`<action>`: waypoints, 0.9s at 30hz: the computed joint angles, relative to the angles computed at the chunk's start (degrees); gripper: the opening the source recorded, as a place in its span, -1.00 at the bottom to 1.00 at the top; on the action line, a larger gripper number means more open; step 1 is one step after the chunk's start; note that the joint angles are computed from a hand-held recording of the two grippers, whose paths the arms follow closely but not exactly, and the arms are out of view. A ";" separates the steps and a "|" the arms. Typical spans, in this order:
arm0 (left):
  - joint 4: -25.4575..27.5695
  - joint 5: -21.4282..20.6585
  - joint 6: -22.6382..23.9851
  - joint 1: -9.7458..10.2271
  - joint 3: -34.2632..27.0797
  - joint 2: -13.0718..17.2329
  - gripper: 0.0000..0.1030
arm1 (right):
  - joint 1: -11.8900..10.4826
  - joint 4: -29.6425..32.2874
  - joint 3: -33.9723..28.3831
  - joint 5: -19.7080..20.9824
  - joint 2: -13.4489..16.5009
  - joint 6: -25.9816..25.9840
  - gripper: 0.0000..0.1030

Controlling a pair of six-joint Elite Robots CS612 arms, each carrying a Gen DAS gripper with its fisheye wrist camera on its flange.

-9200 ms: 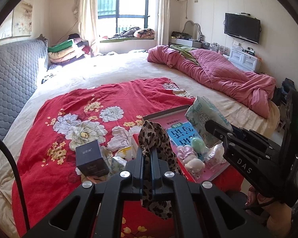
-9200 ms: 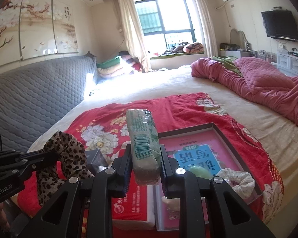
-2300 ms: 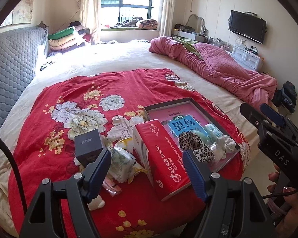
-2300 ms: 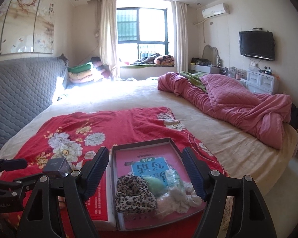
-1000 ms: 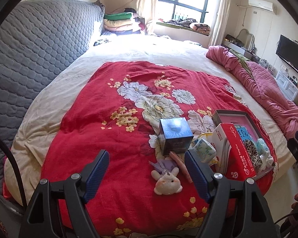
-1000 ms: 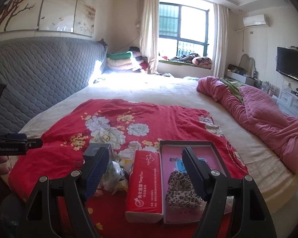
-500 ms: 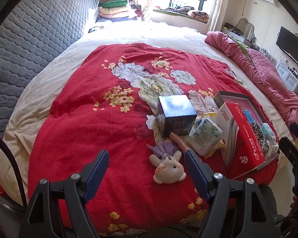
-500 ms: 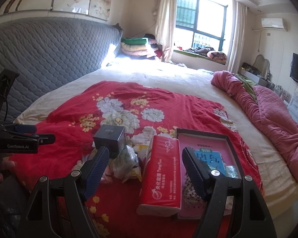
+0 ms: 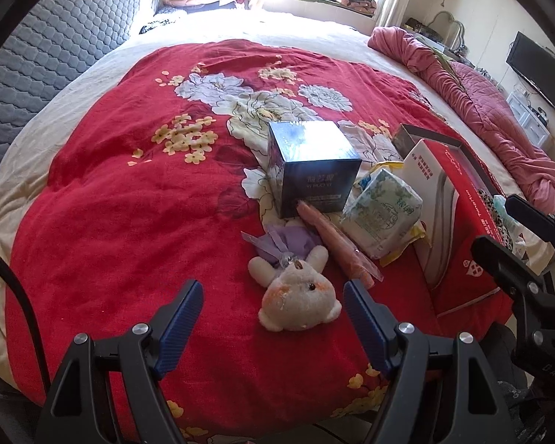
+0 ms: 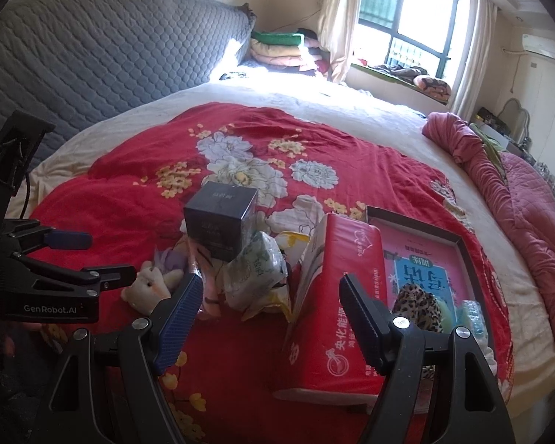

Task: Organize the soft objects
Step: 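Grasp the white plush bear with the left tool while the right tool grasps the green-printed tissue pack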

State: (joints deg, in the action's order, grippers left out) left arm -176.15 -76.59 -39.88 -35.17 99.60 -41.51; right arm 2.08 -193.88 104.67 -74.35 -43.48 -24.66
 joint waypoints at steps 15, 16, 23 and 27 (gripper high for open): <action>-0.67 -3.22 1.12 0.59 -2.11 2.34 0.50 | 3.46 13.52 -9.70 -8.45 4.55 -6.24 0.50; -0.65 -3.22 1.14 0.60 -2.22 2.42 0.50 | 3.68 13.92 -10.26 -9.19 4.88 -6.27 0.50; -0.73 -4.16 1.02 0.88 -2.66 2.90 0.50 | 4.58 17.26 -13.51 -10.41 6.47 -6.16 0.50; -0.39 -4.51 0.97 1.05 -2.98 3.21 0.50 | 4.85 21.54 -15.67 -11.03 7.22 -5.39 0.50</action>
State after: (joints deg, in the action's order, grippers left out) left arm -176.54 -81.10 -38.91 -34.12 96.62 -38.30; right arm 6.93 -172.34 89.01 -85.39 -36.26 -30.04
